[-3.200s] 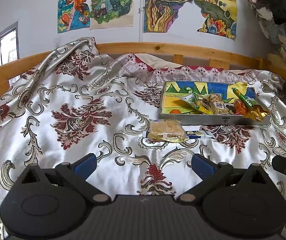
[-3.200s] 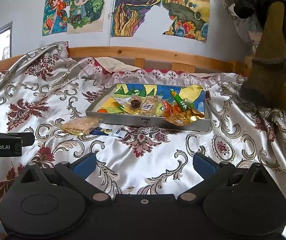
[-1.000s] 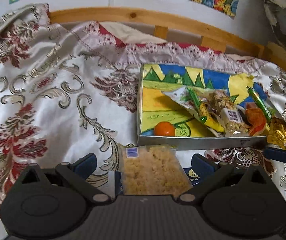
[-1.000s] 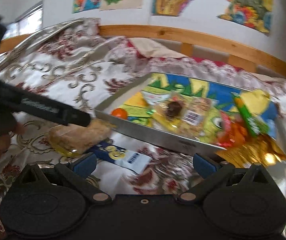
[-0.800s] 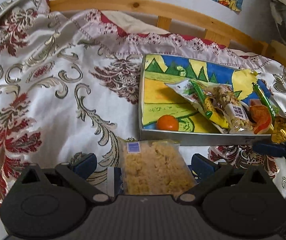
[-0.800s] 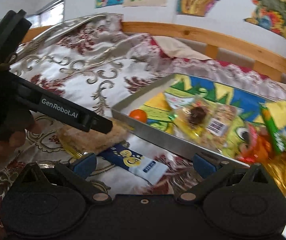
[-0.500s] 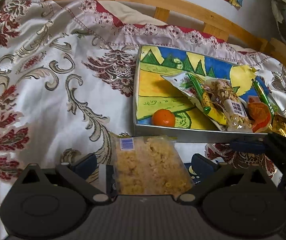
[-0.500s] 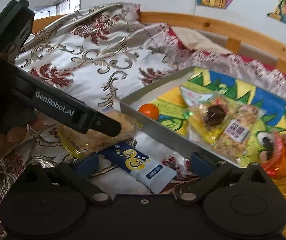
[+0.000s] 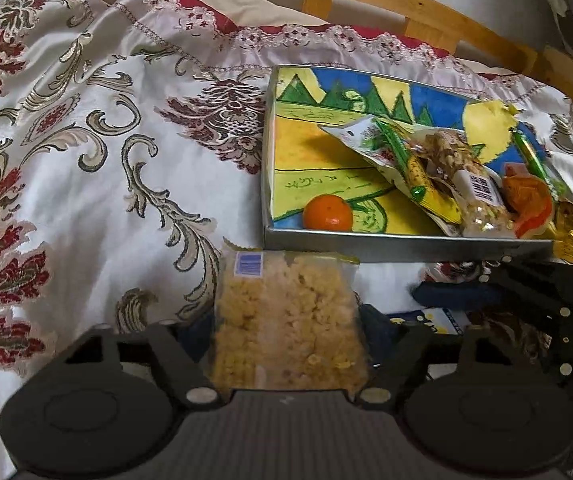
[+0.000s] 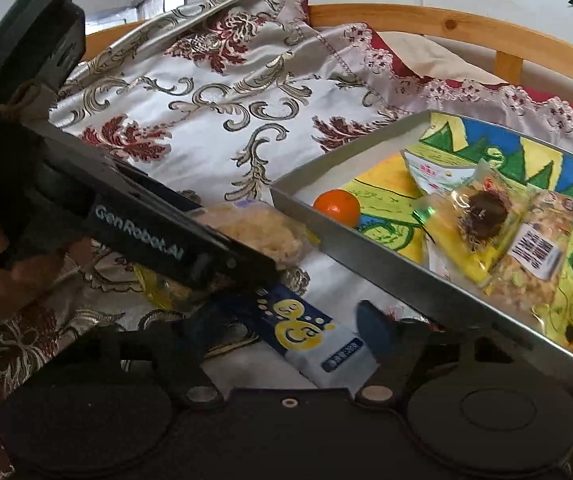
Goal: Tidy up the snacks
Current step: 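Close the left gripper on the rice cracker packet while the right gripper grasps the blue stick, then carry the rice cracker packet and blue stick over the tray with both tools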
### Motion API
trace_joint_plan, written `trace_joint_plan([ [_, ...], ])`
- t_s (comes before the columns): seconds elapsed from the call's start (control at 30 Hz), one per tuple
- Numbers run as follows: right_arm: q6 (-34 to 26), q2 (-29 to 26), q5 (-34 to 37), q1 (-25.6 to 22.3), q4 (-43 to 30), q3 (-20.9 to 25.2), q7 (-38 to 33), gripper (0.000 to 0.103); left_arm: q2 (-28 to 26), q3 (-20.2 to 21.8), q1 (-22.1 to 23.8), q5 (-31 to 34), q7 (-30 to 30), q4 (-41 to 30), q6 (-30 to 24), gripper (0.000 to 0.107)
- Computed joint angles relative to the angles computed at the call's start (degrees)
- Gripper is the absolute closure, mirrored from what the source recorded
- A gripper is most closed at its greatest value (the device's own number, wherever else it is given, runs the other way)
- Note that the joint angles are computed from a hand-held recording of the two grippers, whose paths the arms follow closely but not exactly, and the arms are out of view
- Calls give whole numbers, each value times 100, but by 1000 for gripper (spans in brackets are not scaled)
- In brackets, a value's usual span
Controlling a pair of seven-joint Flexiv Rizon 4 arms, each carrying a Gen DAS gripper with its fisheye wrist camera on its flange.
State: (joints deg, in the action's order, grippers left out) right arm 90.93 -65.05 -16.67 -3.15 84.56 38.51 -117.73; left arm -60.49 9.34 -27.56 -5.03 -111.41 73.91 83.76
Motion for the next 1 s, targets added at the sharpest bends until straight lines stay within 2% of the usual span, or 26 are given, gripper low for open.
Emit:
trace_joint_plan([
  [0.2,64,387,38,-46,478,-125,5,53,328,-354,184,-20,196,547,246,31],
  [0.37,-49,853,-89,-234,1138,-105,-183,57,753,-516,210,-100,299,1365,671,31],
  [0.43,49,979,-108,-177,1307,-213,-272,44,871,-629,263,-203,316,1670,896,30],
  [0.47,147,967,-95,-154,1316,-231,-273,25,884,-555,194,-280,268,1760,999,30],
  [0.5,257,908,-78,-146,1284,-211,-237,12,879,-489,130,-358,235,1814,1079,30],
  [0.57,228,741,-6,-119,1049,-142,55,11,861,-412,46,-507,196,1890,1193,29],
  [0.63,-34,485,43,-220,726,125,262,12,836,-350,-16,-581,251,1937,1322,28],
  [0.73,-283,186,235,-286,371,409,351,24,812,-236,-120,-721,334,1959,1358,29],
  [0.83,-36,184,335,-277,490,434,253,40,805,-220,-157,-853,370,2015,1426,30],
  [0.9,240,327,324,-227,730,298,284,59,804,-77,-300,-953,372,2037,1412,31],
  [1.0,633,713,353,-26,1170,-142,626,66,829,157,-575,-1131,248,2125,1425,32],
])
